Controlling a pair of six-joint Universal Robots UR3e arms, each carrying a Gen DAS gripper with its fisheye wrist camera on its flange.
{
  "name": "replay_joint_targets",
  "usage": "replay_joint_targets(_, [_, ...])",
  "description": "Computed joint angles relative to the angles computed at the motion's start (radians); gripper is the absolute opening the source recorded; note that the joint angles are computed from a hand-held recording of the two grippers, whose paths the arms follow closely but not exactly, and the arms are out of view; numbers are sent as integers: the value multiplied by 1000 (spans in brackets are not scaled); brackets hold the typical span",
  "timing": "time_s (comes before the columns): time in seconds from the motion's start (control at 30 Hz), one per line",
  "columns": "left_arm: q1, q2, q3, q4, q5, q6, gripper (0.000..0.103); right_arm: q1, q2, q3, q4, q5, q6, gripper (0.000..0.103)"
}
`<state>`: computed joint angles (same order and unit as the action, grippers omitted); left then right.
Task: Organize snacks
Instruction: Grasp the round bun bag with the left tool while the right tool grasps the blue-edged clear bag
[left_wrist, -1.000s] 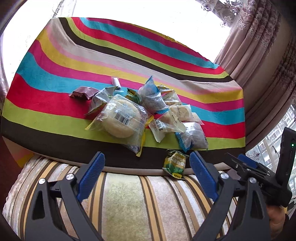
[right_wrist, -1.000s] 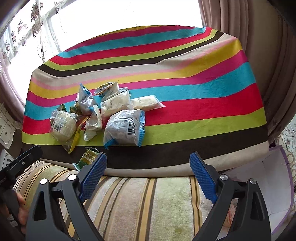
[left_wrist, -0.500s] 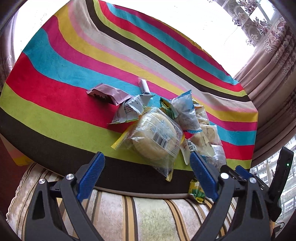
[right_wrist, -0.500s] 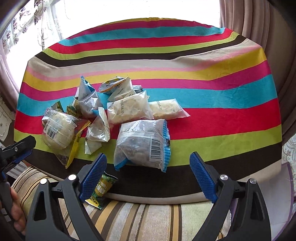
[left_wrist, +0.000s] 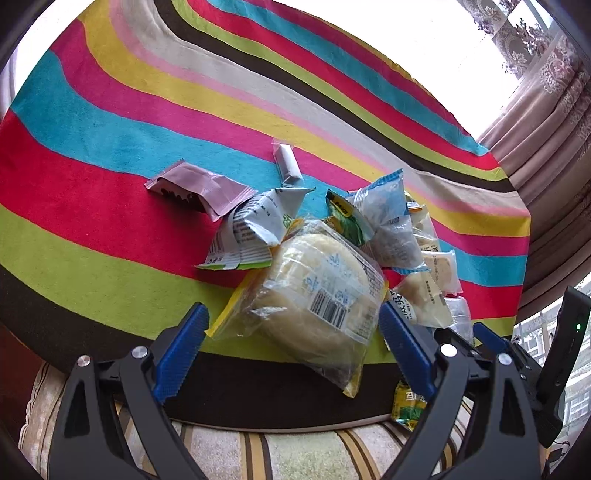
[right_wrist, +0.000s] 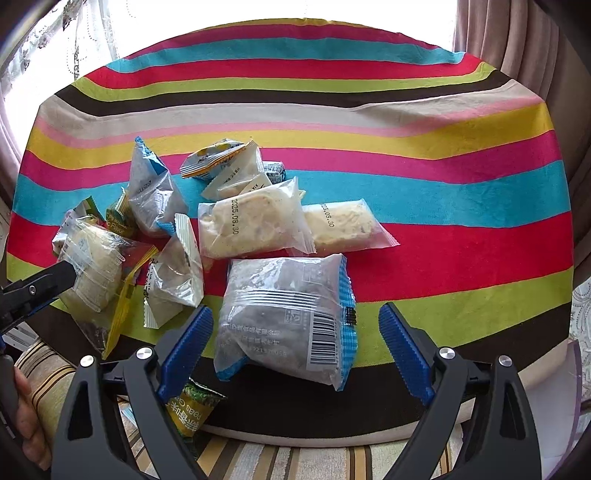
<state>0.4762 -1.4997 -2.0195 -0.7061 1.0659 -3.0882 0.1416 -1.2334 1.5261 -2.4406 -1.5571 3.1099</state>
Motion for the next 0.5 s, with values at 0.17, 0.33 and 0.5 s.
replay_joint_targets(0.17, [-102, -68, 75, -11, 121, 10, 94, -7, 57, -60, 48, 17, -4, 87])
replay_joint_targets(0.33, [-189, -121, 134, 1, 233, 6, 96, -19, 91, -92, 63, 37, -8, 76])
replay_joint_targets(0.5, [-238, -132, 144, 27, 292, 22, 69, -17, 82, -77, 44, 31, 2, 66])
